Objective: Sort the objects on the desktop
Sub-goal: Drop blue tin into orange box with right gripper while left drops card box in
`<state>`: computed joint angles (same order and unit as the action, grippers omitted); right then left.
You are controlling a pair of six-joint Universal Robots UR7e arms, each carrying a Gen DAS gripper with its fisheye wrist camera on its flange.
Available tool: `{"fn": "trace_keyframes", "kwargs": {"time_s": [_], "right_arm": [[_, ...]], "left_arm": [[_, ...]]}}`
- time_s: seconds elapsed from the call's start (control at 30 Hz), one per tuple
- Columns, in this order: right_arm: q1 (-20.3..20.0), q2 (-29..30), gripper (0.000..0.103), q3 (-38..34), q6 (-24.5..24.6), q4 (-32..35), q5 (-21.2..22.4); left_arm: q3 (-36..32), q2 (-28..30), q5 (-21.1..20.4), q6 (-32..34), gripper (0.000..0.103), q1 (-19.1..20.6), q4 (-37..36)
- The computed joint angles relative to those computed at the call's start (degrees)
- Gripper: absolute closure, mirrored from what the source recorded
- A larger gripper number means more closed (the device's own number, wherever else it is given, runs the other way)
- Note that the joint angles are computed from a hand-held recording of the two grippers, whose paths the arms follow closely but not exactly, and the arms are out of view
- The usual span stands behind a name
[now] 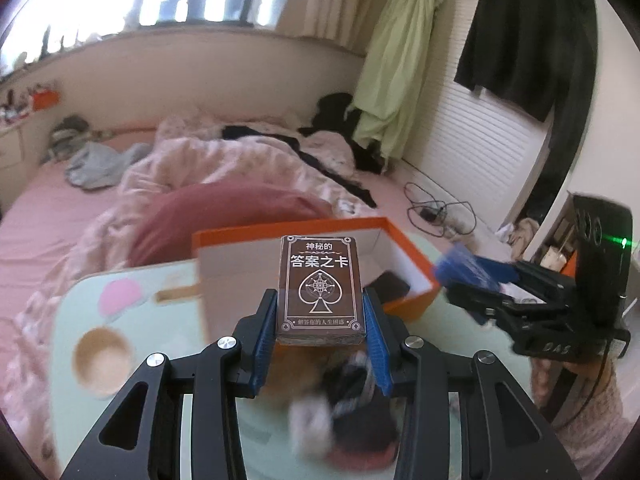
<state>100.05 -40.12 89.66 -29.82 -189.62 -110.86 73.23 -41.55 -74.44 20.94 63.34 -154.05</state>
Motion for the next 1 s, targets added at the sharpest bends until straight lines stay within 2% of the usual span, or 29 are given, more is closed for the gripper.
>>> {"fn": "trace_keyframes", "kwargs": {"time_s": [0.1, 0.2, 0.27, 0.33, 0.37, 0.5, 0.67, 0.73, 0.8, 1.0], "right_arm": [[0.69, 4.37, 0.037, -9.10, -0.47, 4.78, -2.59], [0.44, 9.02, 0.037, -16.84, -0.47, 9.37, -6.02], [0.03, 11.26, 0.036, -20.07, -0.68, 11.29, -6.98], [-0.30, 12.42, 0.036, -21.49, -0.95, 11.84, -8.04], [-0.45, 12.67, 0.036, -21.60, -1.04, 10.80, -8.45], [-0.25, 11.14, 0.030, -18.10, -0.94, 5.22, -7.83], [0.53, 6.58, 0.022, -8.66, -2.72, -4.37, -6.41], [0.60, 4.72, 0.022, -4.81, -2.70, -5.61, -6.17], [0.61, 3.05, 0.022, -0.98, -2.11, -5.26, -7.70], [-0.65, 0.85, 0.022, 7.12, 2.88, -4.05, -10.44]], "left_arm": [[-8.09, 5.56, 2.09, -2.30, 0.064, 0.21, 5.29], [-12.05, 9.02, 5.91, -2.96, 0.062, 0.34, 6.69], [-11.87, 9.44, 6.65, -3.41, 0.050, 0.46, 5.36], [-9.54, 8.27, 5.32, -3.15, 0.023, 0.63, 2.66], [-8.23, 7.58, 4.91, -2.93, 0.020, 0.63, 1.04], [-2.10, 3.83, 4.87, -1.18, 0.013, 0.02, -5.37], [5.35, -1.22, 5.79, -1.03, 0.008, -0.52, -5.91], [9.52, -3.64, 6.48, -0.91, 0.008, -0.50, -5.34], [13.92, -5.88, 6.48, -1.40, 0.008, -0.16, -5.44], [20.93, -8.64, 8.65, -2.40, 0.008, 0.24, -5.78]]}}
